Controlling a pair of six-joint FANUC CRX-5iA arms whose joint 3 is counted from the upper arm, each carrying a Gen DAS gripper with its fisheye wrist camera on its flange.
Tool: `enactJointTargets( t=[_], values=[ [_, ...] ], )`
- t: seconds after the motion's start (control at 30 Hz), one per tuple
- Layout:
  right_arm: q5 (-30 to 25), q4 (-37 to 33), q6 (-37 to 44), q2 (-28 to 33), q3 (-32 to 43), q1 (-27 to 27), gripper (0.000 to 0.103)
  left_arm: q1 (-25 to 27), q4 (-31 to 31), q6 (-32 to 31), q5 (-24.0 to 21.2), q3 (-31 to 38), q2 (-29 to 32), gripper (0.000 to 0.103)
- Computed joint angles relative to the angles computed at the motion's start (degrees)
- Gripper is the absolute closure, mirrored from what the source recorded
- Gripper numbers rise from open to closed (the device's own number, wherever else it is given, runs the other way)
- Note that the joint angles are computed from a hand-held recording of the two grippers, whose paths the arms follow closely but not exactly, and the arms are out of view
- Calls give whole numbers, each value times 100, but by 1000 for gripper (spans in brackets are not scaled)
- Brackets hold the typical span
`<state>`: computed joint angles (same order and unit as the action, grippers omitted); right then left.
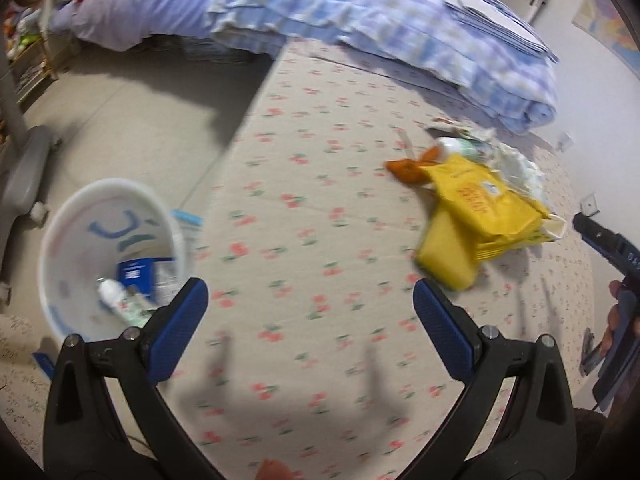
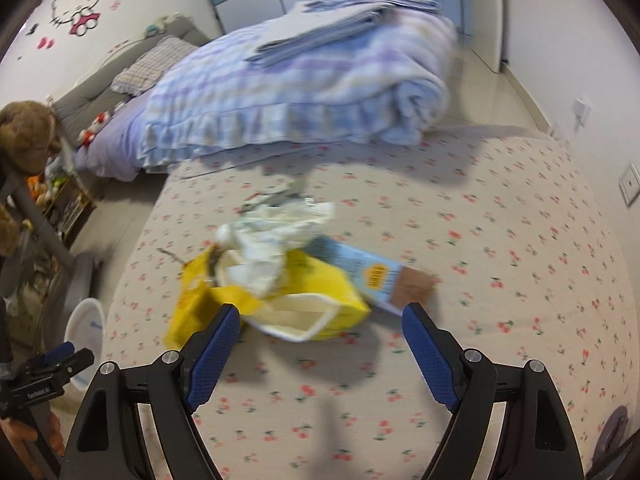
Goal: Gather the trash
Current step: 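Reach to the yellow bag and grasp it with the left tool, then grasp the milk carton with the right tool while the left tool holds the yellow bag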
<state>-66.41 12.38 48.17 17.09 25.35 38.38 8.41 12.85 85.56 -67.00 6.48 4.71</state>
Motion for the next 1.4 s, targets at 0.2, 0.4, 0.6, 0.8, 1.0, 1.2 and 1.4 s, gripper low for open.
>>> enactJointTargets(
  t=[0.2, 0.4, 0.6, 0.8, 1.0, 1.2, 1.4],
  values=[
    [-74, 78, 4, -113, -221, -177, 18, -305, 636, 163, 13, 309, 471, 1],
    [-99, -65, -87, -145, -226, -348, 18, -613, 1128, 551, 238, 582, 953, 1],
    [-147, -125, -229, -39, -150, -502, 18, -755, 1565, 834, 446, 736, 1319, 1],
    [-165, -160, -102, 111, -40, -609, 18, -839, 1618, 961, 529, 857, 1518, 12],
    [36, -536, 159, 173, 18, -762, 18, -822, 1648, 969, 545, 798, 1547, 45],
    [-74, -970, 248, 370, 291, -875, 18, -765, 1678, 619, 482, 737, 1454, 70],
    [-261, -1060, 194, 560, 512, -898, 18, -721, 1606, 277, 429, 704, 1370, 84]
  ],
)
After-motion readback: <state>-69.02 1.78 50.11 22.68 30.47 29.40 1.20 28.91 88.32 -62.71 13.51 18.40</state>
